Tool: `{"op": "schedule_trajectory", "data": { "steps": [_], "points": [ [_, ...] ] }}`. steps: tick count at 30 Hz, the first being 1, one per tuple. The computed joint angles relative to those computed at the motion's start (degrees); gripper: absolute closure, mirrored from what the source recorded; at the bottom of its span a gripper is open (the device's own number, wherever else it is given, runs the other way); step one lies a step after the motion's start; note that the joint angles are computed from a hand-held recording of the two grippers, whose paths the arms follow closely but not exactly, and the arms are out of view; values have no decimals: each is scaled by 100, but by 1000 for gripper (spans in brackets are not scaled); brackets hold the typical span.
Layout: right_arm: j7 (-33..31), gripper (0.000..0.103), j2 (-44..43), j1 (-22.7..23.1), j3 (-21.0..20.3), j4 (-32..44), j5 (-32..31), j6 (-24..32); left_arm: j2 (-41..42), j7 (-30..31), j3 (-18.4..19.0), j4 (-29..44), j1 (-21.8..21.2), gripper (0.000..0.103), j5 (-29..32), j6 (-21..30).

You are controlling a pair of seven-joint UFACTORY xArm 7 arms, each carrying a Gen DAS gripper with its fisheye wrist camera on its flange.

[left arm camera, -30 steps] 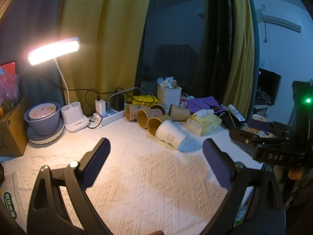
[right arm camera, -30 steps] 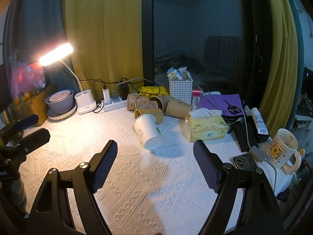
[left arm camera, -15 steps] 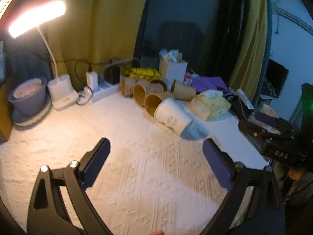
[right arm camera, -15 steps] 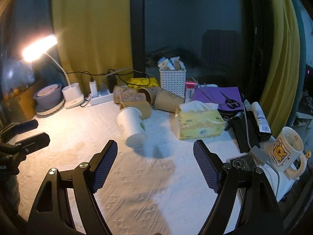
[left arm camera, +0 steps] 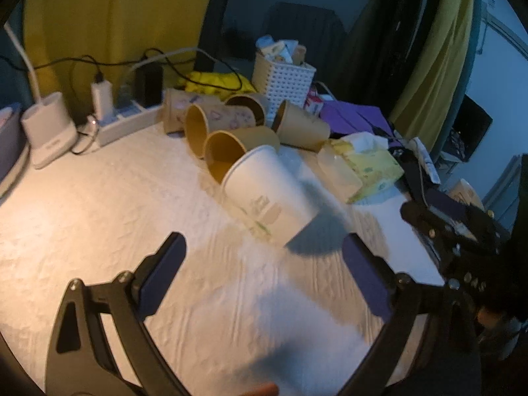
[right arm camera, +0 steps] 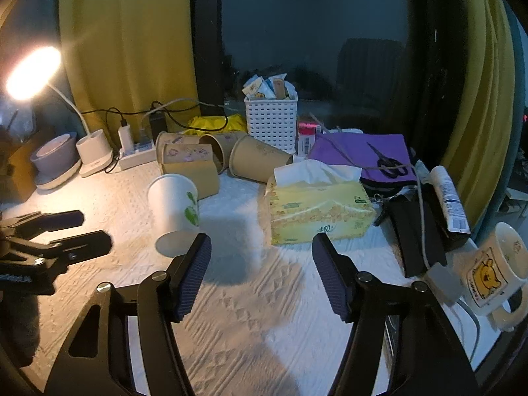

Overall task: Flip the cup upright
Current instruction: 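Close the left gripper around the white cup's base and lift it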

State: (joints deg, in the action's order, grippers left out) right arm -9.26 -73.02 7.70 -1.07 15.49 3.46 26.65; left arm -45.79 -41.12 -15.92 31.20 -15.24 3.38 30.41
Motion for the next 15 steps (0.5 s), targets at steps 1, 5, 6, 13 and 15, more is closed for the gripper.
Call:
{"op": "schedule_trajectory", "data": {
  "steps": [1, 5, 6, 13, 15],
  "points": [
    [-5, 36, 79, 11, -19, 10, 6, -42, 198, 6, 32, 65, 13, 7, -28, -104],
    [-121, 36, 493, 51, -178, 91, 28, -252, 816, -36, 134, 245, 61, 7, -117, -448],
    [-152, 36, 589, 48, -204, 111, 32, -300, 943, -64, 135, 288, 87, 7, -119, -503],
    [-367, 36, 1160, 58, -347, 300, 105, -545, 1671, -127, 273, 525, 81, 7, -200, -984],
    [-408, 36, 1268, 71, -368, 346, 139, -601, 1840, -28, 431, 563, -59, 7, -361, -1074]
  ]
}}
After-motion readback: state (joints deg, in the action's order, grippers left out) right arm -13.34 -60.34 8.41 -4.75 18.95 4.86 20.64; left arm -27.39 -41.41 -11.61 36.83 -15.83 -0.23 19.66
